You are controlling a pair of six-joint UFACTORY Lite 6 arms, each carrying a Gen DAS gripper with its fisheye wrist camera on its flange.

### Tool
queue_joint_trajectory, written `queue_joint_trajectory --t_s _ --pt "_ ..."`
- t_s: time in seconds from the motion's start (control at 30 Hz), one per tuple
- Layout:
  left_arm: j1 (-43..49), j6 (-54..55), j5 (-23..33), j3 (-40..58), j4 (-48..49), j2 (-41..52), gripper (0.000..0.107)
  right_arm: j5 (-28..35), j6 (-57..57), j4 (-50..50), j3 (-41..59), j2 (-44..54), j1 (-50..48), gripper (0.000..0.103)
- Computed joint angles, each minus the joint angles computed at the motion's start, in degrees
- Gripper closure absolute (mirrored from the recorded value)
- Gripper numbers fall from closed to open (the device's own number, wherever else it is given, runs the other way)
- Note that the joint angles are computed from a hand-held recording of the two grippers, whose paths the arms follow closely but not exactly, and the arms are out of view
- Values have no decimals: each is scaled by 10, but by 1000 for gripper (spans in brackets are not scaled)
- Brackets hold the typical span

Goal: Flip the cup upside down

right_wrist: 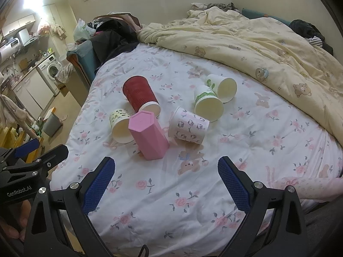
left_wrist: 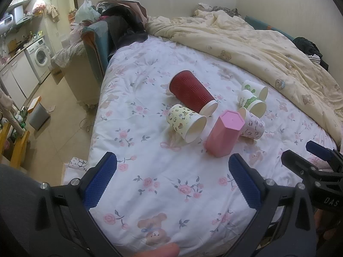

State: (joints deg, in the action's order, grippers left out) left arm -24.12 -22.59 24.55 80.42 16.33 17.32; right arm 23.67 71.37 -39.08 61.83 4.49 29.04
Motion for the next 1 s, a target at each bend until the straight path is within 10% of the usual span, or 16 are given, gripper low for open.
queue_joint_trajectory --t_s 1.0 --pt "-1 -2 3 0 -1 0 4 -2 -1 4 1 4 2 4"
